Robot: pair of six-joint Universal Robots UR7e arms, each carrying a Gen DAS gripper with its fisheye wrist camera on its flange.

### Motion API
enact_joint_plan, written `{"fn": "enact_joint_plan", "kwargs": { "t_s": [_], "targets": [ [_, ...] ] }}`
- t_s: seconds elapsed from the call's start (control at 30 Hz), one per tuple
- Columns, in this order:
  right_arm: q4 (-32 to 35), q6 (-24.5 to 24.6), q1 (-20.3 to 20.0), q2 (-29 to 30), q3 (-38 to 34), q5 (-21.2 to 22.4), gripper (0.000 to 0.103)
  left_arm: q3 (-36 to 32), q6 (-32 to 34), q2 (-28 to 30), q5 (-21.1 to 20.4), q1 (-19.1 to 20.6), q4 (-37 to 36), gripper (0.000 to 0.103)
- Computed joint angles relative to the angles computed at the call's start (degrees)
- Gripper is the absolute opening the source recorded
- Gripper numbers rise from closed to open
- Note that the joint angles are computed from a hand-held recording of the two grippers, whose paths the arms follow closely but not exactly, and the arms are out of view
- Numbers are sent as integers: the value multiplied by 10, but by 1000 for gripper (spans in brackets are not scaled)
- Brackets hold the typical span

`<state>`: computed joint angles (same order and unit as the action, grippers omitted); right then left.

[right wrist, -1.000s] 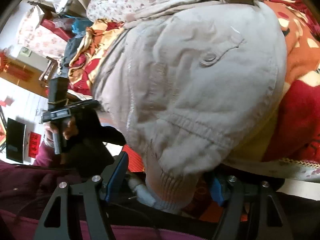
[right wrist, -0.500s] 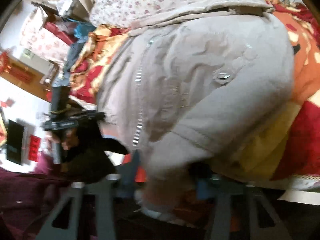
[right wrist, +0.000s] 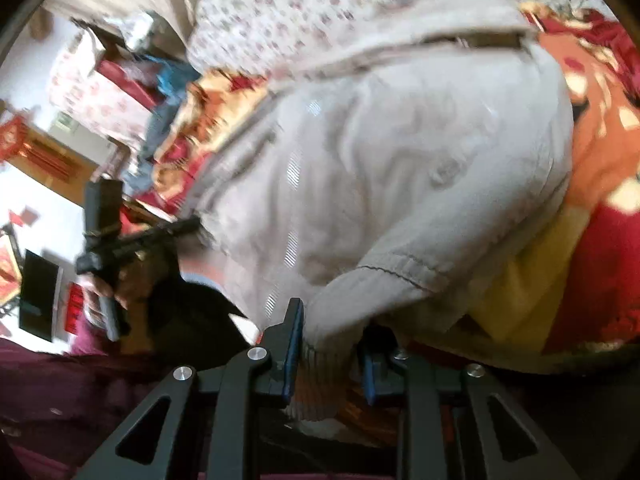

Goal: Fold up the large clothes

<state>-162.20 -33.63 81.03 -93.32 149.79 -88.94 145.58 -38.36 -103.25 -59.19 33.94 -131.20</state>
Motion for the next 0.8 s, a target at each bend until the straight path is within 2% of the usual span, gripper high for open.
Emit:
{"fn": "enact_joint_plan", "kwargs": {
  "t_s": [0.17,0.3,0.5,0.63,0.73,0.77,0.8],
  "targets": [
    [36,18,7,-40,-26,78,21,-21,21,1,26,-22,-17,10],
    [11,27,17,-38,-45,112,19,-40,56,33,50,-15,-74,8],
    [-65,50,28,-11,-77,120,18,-81,118,97,75,20,-148,6],
    [-146,86,49,37,-101,92,18,-110,150,134,100,41,-191,3],
    [-151,104,48,54,-128,87,18,-136,168,155,106,59,-212,3],
    [-152,109,49,61,-136,88,17,-142,173,159,107,63,-214,3],
    [-156,112,51,67,-142,84,9,-150,177,163,111,66,-212,3]
  ]
}}
